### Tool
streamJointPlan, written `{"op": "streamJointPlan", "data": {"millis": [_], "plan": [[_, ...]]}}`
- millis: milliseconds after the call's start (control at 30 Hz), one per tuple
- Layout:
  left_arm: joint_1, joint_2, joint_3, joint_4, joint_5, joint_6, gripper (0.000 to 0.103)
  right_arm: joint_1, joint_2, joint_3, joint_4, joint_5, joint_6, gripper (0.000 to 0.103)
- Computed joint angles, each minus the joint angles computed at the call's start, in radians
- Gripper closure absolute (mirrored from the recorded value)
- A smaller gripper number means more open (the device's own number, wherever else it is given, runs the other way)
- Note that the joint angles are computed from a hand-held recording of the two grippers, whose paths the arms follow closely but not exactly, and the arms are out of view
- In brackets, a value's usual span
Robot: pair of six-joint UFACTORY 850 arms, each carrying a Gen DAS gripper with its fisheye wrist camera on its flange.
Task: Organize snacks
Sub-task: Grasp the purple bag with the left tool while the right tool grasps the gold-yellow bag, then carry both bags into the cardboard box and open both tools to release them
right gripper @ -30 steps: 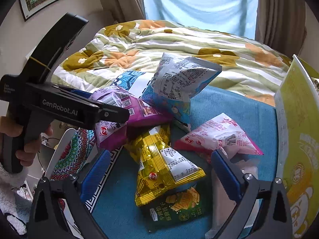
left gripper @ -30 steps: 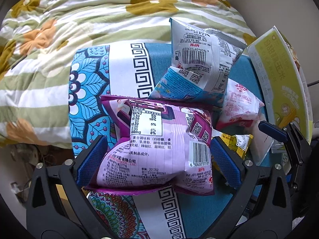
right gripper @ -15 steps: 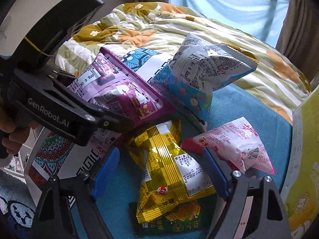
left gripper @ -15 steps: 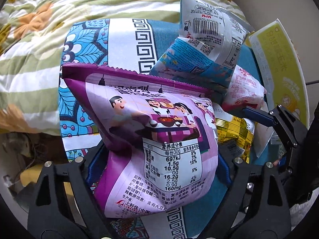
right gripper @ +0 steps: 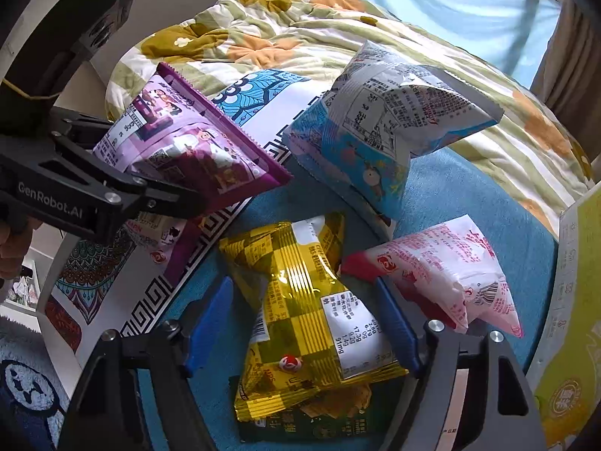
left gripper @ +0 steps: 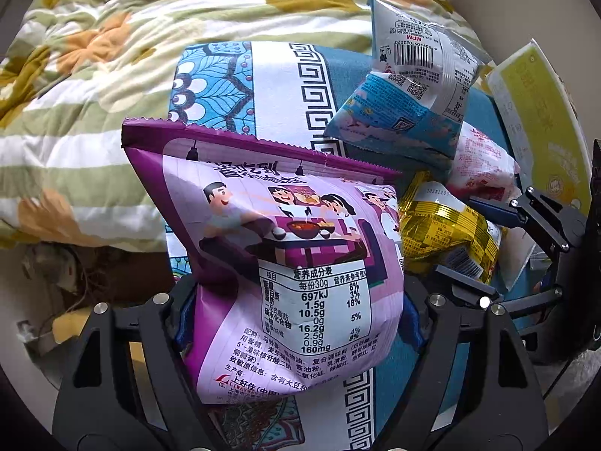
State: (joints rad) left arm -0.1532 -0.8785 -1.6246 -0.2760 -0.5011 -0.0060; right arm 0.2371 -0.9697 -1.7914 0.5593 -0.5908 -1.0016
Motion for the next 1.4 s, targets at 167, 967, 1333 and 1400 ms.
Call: {"op": "streamJointPlan", "data": {"millis": [167, 967, 1333, 1400], "plan": [[0.0, 0.018, 0.027, 0.005, 0.017, -0.013, 0.026, 0.004, -0.01, -0.012, -0.026, -0.014, 0.016, 0.047], [-0.03, 0.217, 0.138, 0.022, 0.127, -0.003, 0.026, -0.007, 0.241, 0.229, 0.239, 0.154, 0.037, 0.06], [-0.176, 0.209, -0.012, 0.217, 0.16, -0.227, 0.026, -0.147, 0.414, 0.363, 0.449, 0.248, -0.052, 0.06], [-0.206, 0.182, -0.066, 0.172, 0.158, -0.22, 0.026, -0.191, 0.432, 0.372, 0.482, 0.238, -0.091, 0.06]]}}
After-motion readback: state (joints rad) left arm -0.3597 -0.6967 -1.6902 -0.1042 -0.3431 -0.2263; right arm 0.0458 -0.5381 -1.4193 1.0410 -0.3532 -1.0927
